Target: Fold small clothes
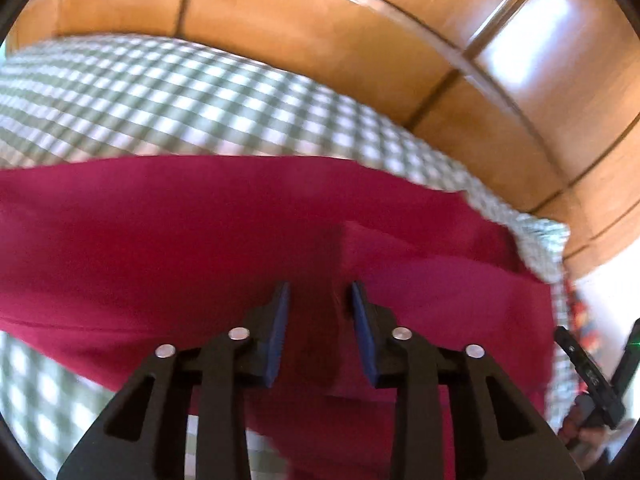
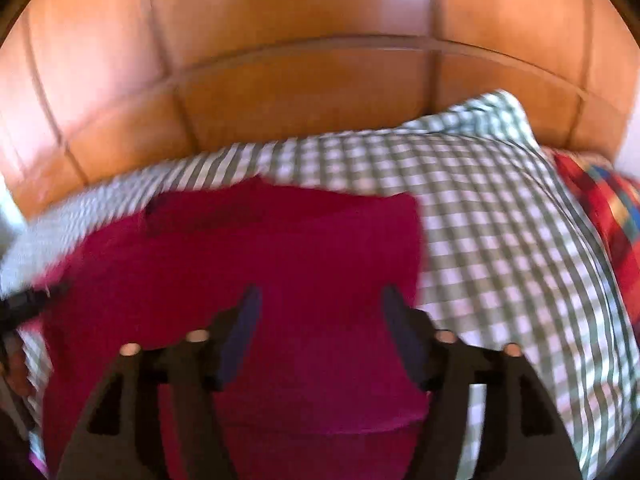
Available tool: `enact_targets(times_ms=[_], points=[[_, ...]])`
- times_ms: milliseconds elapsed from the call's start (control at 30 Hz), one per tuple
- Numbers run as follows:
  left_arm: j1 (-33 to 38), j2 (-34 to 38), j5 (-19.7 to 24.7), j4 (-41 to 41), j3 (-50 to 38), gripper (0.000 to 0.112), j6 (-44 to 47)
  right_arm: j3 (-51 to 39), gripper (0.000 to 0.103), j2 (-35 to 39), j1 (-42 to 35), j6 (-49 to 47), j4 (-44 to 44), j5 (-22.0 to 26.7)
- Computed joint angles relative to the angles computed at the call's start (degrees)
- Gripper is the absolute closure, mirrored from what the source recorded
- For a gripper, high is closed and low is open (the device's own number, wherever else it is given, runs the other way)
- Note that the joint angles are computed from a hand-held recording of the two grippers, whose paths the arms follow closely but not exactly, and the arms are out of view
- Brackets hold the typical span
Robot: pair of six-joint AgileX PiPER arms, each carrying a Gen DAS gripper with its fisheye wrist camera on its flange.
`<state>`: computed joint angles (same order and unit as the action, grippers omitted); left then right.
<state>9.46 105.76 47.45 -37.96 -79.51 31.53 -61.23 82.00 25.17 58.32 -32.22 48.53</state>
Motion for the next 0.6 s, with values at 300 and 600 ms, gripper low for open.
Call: enact_targets(times_ms=[300, 600], points=[[12.27, -5.90, 0.90, 1.71, 5.19, 0.090, 5.44, 2.62, 0.021, 1.57, 5.80, 11.70, -9.59, 6.05], [37.90, 1.01, 14.19, -5.80, -1.95, 0.089, 8.30, 5.95, 0.013, -4.12, 25.86, 24.47, -10.37, 12.89]])
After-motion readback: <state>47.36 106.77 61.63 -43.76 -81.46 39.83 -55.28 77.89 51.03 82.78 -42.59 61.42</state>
